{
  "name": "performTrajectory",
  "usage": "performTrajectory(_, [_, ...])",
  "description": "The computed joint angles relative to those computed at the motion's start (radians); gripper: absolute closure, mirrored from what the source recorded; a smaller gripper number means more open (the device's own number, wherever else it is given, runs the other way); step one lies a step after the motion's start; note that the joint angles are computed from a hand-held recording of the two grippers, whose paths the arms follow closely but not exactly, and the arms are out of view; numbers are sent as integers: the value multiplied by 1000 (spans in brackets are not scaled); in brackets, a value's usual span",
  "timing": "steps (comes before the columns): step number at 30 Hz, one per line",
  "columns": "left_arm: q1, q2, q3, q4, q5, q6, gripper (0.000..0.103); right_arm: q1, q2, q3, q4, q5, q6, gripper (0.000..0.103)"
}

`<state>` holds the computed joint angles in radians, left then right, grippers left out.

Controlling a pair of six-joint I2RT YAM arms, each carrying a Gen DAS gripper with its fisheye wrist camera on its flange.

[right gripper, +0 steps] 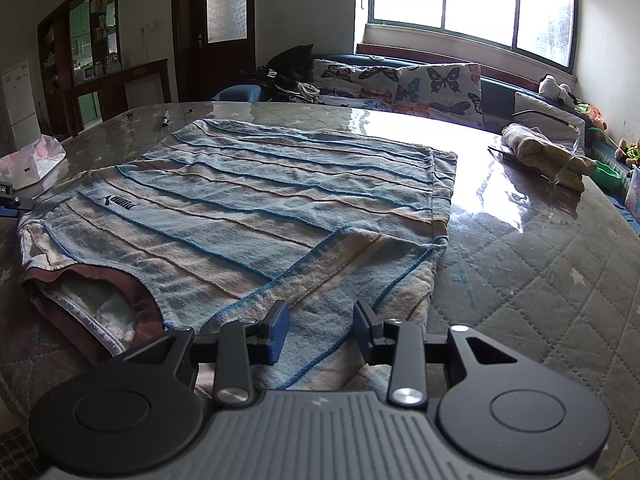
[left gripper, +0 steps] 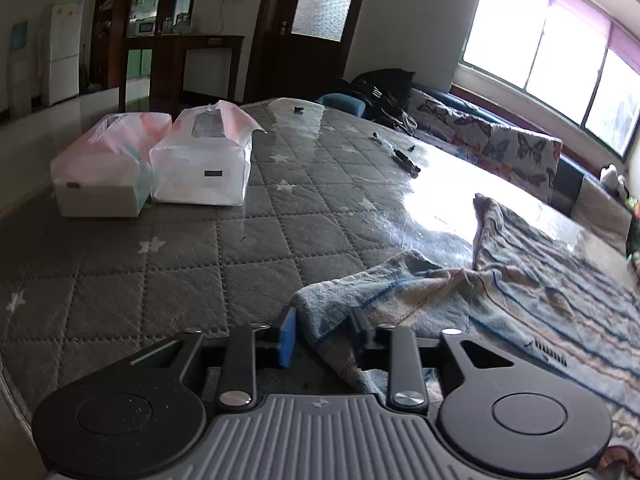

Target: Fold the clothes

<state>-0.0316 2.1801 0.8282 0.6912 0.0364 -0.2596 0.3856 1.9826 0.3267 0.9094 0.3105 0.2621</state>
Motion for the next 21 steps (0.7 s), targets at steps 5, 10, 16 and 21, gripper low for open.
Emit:
performTrajectory(5, [16,-29,-57,97,64,-10,95,2,-1,2,-4,3,1,67])
performTrajectory(10, [8,-91,-150,228,180,37,97,4,-4,5,-12,6,4,67])
performTrajectory(16, [-42,-157,-232,304,326,143,97,3,-3,6,-14,5,3,66])
performTrajectory(21, [-96,-162,-233,249,382,237,97,1,-3,5,-13,2,2,66])
